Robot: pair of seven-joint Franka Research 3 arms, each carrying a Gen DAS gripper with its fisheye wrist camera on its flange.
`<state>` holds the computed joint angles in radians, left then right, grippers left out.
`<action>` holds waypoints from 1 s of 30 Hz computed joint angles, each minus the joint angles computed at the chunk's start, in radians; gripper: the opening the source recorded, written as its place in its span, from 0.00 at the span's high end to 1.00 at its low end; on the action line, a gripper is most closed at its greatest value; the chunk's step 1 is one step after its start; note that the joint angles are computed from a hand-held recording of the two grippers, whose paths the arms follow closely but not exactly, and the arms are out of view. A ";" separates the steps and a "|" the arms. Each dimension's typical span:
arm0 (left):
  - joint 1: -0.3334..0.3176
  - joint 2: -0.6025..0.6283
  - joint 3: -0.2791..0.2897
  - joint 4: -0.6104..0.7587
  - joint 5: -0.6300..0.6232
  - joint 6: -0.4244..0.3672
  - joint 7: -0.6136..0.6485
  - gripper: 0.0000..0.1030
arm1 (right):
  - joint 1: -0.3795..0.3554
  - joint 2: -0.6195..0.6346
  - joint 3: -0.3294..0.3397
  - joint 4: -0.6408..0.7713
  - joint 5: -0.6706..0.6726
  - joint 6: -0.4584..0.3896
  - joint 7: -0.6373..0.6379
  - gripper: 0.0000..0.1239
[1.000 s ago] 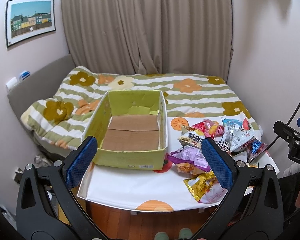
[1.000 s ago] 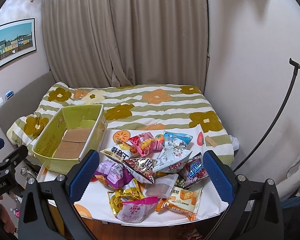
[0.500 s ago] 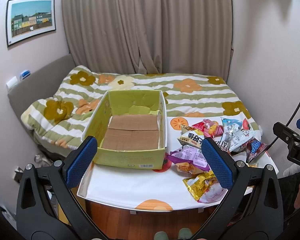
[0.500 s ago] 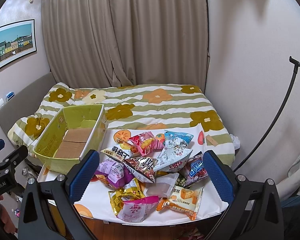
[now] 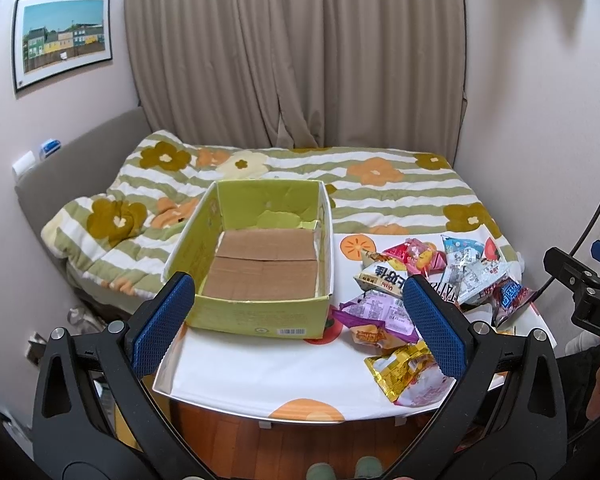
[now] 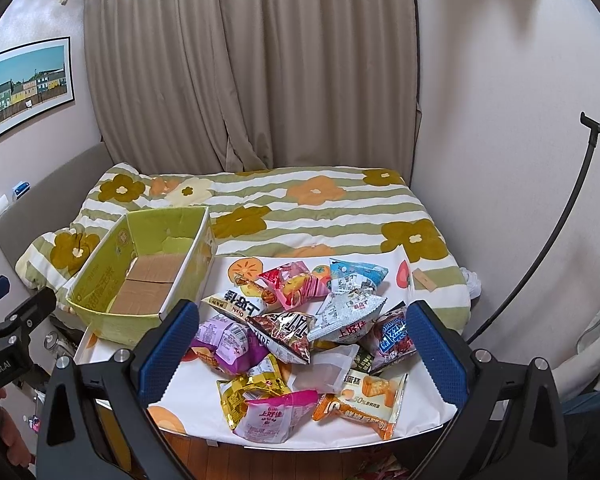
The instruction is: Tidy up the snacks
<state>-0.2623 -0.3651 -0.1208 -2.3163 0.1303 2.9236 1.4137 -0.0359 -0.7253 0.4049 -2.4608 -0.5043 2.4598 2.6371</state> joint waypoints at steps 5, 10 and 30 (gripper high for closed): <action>0.001 0.000 -0.003 0.001 0.001 -0.001 -0.003 0.00 | 0.002 0.002 -0.002 0.003 0.000 -0.003 -0.001 0.17; -0.002 -0.004 -0.001 -0.002 -0.002 -0.005 0.000 0.00 | 0.003 0.004 0.000 0.000 -0.003 0.001 0.004 0.17; -0.155 0.079 0.090 0.078 -0.282 -0.142 0.288 0.00 | 0.034 -0.048 -0.029 -0.035 0.037 -0.079 -0.031 0.17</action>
<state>-0.4175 -0.2858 -0.0304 -2.2380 -0.1515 2.7818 1.7017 -0.0015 -0.7731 0.3757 -2.4955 -0.4676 2.3807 2.6056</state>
